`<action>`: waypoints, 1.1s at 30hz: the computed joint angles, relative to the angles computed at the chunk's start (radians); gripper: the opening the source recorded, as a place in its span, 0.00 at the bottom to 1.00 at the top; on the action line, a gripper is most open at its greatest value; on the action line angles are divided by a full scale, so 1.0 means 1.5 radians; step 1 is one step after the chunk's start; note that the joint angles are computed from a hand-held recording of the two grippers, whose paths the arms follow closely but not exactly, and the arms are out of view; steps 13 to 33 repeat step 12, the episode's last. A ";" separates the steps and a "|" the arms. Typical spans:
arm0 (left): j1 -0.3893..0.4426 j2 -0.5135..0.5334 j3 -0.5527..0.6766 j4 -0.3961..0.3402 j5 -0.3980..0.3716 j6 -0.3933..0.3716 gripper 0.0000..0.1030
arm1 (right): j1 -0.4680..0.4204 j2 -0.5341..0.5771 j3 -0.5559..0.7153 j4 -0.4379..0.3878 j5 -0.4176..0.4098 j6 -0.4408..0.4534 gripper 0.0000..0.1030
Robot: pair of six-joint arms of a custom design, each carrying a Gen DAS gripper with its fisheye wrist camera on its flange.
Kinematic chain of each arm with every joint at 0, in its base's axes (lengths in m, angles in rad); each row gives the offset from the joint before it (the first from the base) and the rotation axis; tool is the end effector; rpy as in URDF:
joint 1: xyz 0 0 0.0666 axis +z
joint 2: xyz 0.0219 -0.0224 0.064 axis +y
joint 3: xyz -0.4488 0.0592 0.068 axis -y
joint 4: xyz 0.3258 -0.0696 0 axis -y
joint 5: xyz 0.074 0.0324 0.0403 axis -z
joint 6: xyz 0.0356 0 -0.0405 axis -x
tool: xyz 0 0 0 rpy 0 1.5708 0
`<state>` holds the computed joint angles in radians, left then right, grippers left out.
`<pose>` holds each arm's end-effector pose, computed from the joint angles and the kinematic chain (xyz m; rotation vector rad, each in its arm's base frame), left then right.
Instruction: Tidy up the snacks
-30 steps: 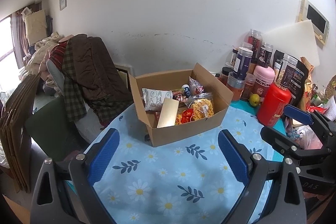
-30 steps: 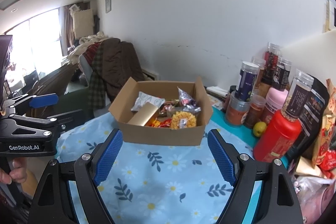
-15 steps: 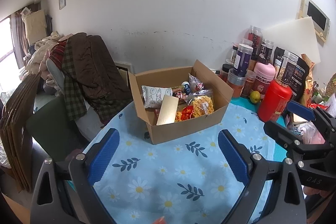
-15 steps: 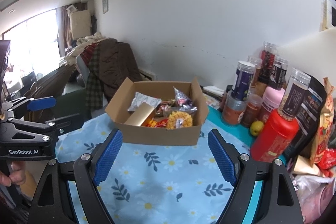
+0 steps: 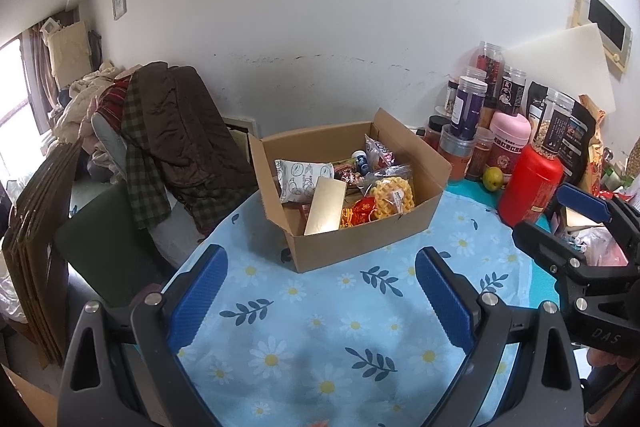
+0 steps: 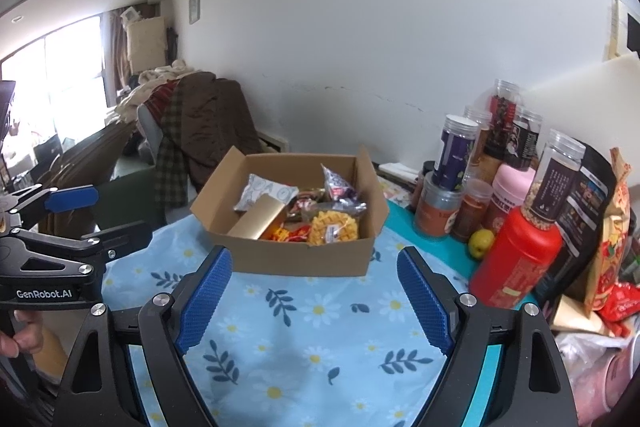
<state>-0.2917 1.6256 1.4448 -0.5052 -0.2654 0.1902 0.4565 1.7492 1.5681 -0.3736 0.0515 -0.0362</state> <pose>0.4993 -0.1406 0.4476 -0.0276 2.2285 0.0369 0.5233 0.2545 0.4437 -0.4152 2.0930 0.2364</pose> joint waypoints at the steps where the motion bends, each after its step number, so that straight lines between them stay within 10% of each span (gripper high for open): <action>1: 0.000 0.001 0.001 -0.002 0.001 -0.001 0.94 | 0.000 0.000 0.000 -0.001 0.001 0.001 0.83; 33: 0.002 0.012 0.005 -0.005 0.016 -0.006 0.94 | 0.002 0.004 0.000 -0.003 0.018 0.002 0.83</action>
